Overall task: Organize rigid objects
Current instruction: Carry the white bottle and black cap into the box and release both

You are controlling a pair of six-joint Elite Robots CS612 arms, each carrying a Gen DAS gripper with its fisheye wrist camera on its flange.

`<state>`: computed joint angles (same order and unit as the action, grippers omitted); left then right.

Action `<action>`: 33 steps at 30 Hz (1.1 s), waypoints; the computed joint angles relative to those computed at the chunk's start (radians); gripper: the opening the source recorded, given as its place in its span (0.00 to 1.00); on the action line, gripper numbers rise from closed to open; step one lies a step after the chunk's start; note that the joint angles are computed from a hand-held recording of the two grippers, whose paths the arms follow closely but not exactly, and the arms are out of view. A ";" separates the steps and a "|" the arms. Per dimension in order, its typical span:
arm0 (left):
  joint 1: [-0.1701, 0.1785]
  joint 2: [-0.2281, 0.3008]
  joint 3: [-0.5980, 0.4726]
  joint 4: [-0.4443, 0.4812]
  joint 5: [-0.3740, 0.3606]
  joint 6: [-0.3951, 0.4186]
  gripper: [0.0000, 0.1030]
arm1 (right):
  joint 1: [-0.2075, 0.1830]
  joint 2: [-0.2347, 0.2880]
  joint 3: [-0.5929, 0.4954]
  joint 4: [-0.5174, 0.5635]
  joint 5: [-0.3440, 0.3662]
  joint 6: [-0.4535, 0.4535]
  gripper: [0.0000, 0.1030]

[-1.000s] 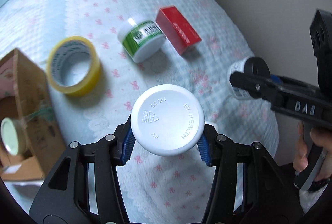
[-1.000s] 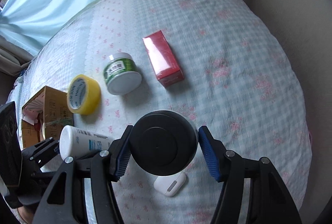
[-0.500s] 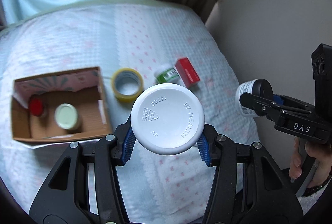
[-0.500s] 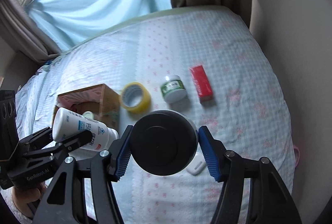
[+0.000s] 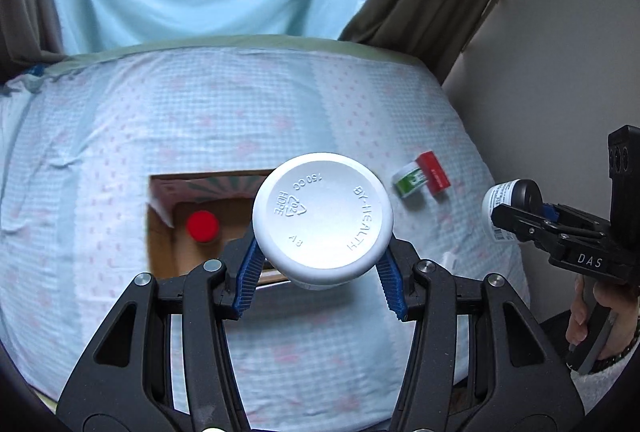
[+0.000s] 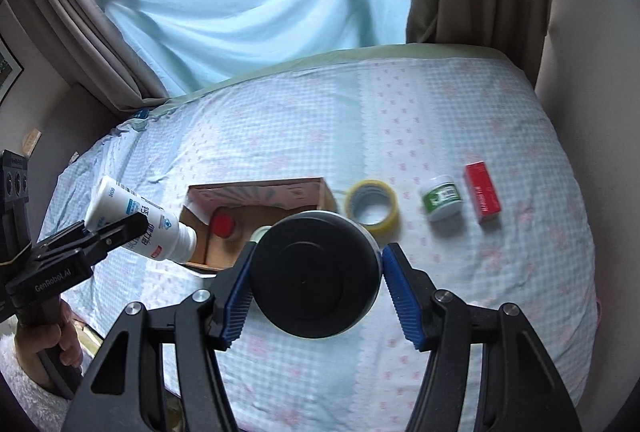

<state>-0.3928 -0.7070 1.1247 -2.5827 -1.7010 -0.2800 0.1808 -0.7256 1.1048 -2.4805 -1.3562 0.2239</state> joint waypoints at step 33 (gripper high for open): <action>0.090 0.365 -0.493 0.615 -0.066 0.459 0.46 | 0.119 0.514 -0.780 0.535 -0.118 0.200 0.56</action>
